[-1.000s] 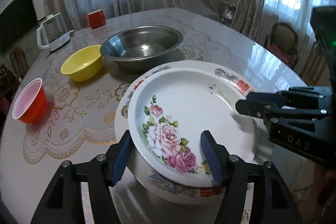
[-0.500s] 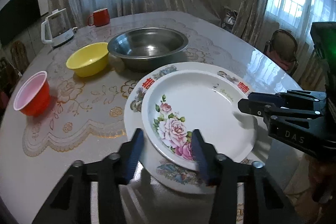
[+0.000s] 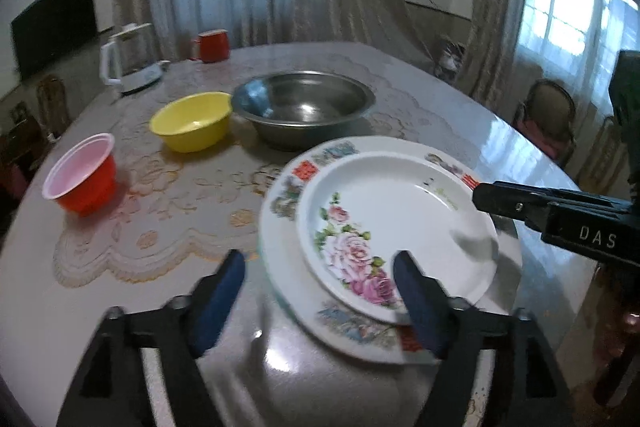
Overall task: Organize plates and bowls
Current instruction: 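Withdraw the open left gripper from the plate stack, then move the left gripper to the rim of the steel basin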
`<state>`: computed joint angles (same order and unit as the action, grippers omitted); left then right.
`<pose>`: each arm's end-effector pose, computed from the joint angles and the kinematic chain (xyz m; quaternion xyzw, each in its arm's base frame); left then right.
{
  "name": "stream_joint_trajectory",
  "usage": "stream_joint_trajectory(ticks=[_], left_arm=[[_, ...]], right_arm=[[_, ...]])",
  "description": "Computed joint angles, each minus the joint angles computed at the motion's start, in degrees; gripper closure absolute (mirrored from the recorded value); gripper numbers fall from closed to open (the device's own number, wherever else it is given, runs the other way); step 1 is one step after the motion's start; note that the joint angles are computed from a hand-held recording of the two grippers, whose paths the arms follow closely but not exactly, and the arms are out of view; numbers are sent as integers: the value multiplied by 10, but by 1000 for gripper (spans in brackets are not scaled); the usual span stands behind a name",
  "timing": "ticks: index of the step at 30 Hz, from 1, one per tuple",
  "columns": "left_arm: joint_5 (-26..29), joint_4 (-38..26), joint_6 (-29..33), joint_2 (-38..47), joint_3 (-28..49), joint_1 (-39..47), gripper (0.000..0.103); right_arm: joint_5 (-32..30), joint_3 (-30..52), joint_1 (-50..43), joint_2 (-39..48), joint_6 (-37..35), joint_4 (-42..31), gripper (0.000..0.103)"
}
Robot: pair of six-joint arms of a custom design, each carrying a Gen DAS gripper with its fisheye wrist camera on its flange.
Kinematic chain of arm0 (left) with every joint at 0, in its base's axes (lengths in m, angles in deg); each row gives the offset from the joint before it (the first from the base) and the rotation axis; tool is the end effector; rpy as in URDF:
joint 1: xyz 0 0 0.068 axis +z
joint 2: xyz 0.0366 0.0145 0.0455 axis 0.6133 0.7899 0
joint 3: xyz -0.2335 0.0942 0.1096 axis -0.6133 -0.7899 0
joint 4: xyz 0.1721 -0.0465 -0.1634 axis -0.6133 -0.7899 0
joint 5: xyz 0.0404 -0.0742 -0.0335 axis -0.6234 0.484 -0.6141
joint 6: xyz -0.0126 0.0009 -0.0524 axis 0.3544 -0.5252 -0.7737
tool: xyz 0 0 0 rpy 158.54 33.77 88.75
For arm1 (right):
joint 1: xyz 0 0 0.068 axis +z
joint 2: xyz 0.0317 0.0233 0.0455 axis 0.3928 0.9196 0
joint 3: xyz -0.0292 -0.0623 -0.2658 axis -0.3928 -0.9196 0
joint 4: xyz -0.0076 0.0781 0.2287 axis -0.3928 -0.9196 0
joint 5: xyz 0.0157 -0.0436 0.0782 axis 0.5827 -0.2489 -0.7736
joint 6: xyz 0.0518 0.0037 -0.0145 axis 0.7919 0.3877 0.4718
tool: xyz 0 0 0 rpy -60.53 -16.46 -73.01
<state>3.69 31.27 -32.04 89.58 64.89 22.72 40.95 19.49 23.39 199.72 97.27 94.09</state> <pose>0.2727 -0.0831 0.0621 0.2547 0.8830 -0.1352 0.3704 0.2237 0.0016 0.0542 0.1340 0.9201 0.0633 0.3626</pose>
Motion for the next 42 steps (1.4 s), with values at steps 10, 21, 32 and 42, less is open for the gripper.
stream_joint_trajectory(ticks=[10, 21, 32, 42], left_arm=[[44, 39, -18, 1, -46, 54, 11], [24, 12, -38, -3, -51, 111, 4], [8, -18, -37, -10, -28, 121, 3], [-25, -79, -52, 1, 39, 95, 3]], right_arm=[[-7, 11, 37, 11, 18, -8, 78], [17, 21, 86, 21, 40, -25, 76], [17, 37, 74, 1, 17, -55, 66], [-42, 82, -25, 5, -16, -80, 64]])
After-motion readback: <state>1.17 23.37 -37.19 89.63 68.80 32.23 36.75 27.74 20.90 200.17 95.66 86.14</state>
